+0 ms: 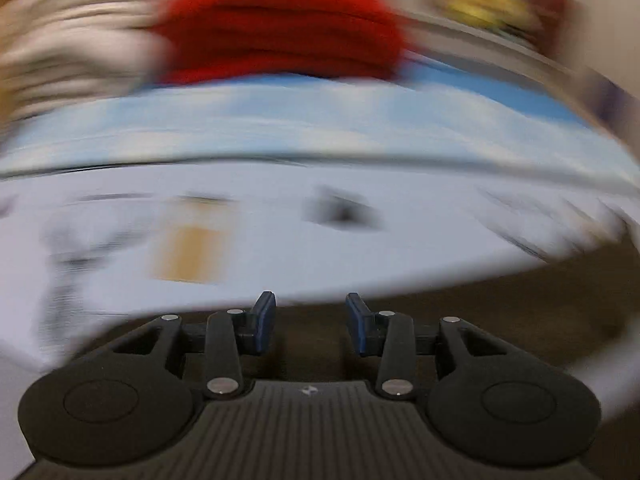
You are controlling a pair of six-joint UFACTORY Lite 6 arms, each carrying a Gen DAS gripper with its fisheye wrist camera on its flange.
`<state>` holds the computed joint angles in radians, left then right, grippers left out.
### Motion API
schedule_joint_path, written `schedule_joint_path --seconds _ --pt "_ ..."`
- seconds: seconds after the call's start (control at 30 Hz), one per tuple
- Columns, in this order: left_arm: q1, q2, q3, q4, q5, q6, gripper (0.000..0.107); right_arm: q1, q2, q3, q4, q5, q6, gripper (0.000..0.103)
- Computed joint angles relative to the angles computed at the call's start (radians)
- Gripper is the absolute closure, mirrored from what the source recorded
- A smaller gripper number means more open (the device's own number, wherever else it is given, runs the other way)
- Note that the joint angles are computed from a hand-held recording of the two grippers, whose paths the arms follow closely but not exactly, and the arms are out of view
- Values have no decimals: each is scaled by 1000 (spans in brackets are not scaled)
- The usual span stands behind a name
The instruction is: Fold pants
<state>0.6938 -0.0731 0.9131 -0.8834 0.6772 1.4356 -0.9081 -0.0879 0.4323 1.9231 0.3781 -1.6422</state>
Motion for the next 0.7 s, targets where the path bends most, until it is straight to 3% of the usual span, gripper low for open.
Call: schedule_joint_path --seconds 0.03,0.1,0.2,0.27,0.33,0.43,0.47,0.53,0.6,0.67,0.7 --pt "-35 -27 -39 38 76 34 64 5 -17 -15 -7 -1 7 58" --pt "-109 -92 -143 63 131 131 64 9 -75 -50 -70 -31 113 58" --pt "-261 -195 -314 56 18 219 64 23 -131 -71 -184 -56 292 58" --pt "-372 -213 -380 44 -102 211 64 15 -125 -82 -149 -22 231 57" --pt "-441 -175 -388 29 -183 185 64 46 -46 -38 8 -6 56 57" --pt "-496 -99 -344 99 -257 68 84 41 70 48 38 80 10 60" --pt "-498 -88 -320 131 -247 26 96 37 104 84 33 109 29 64" --pt "-454 -59 -248 158 -157 -12 98 -25 145 103 67 268 -8 66" --pt "-342 -22 -158 66 34 101 98 -103 109 70 115 447 -81 66" --pt "-234 40 -51 61 233 201 98 -146 67 60 123 470 -141 66" --pt "-185 66 -12 70 303 247 98 -148 53 62 124 419 -144 66"
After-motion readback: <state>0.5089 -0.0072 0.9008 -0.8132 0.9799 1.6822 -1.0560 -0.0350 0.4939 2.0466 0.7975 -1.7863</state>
